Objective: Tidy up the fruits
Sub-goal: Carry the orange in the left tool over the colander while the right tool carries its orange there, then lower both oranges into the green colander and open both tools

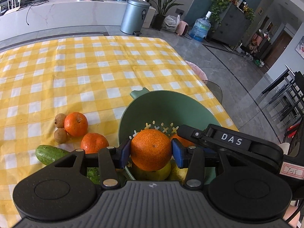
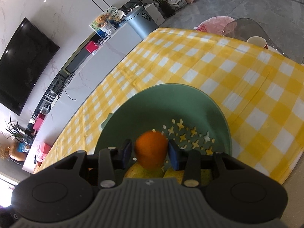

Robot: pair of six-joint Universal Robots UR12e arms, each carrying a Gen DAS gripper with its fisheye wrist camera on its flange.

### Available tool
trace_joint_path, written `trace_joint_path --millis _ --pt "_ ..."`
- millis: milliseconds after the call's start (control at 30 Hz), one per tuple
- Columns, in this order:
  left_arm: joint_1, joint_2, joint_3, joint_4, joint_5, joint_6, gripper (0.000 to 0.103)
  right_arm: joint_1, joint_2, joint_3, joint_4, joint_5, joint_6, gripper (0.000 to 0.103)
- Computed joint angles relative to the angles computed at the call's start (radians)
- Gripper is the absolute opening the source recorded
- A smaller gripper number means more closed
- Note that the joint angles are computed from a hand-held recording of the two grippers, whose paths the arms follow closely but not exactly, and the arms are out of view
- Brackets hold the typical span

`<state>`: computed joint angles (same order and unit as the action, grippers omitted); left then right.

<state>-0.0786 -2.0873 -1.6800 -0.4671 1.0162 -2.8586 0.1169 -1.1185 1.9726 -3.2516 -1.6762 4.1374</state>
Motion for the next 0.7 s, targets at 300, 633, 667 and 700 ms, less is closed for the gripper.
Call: trace_joint_path --millis 300,633,667,700 --pt "-0.004 0.004 -0.001 0.001 0.020 -0.011 0.052 -0.002 0.000 0.015 -0.055 0.003 0.024 0.043" --pt "-0.026 -0.015 0.017 0.009 -0.005 0.042 0.052 0.001 -0.016 0.064 -0.180 -0.074 0.083 0.043" --pt "-0.028 -0.021 0.022 0.009 -0.015 0.049 0.052 0.000 -0.016 0.064 -0.173 -0.073 0.082 0.044" --pt "-0.031 -0.026 0.029 0.007 -0.021 0.060 0.052 -0.001 -0.017 0.065 -0.167 -0.070 0.081 0.044"
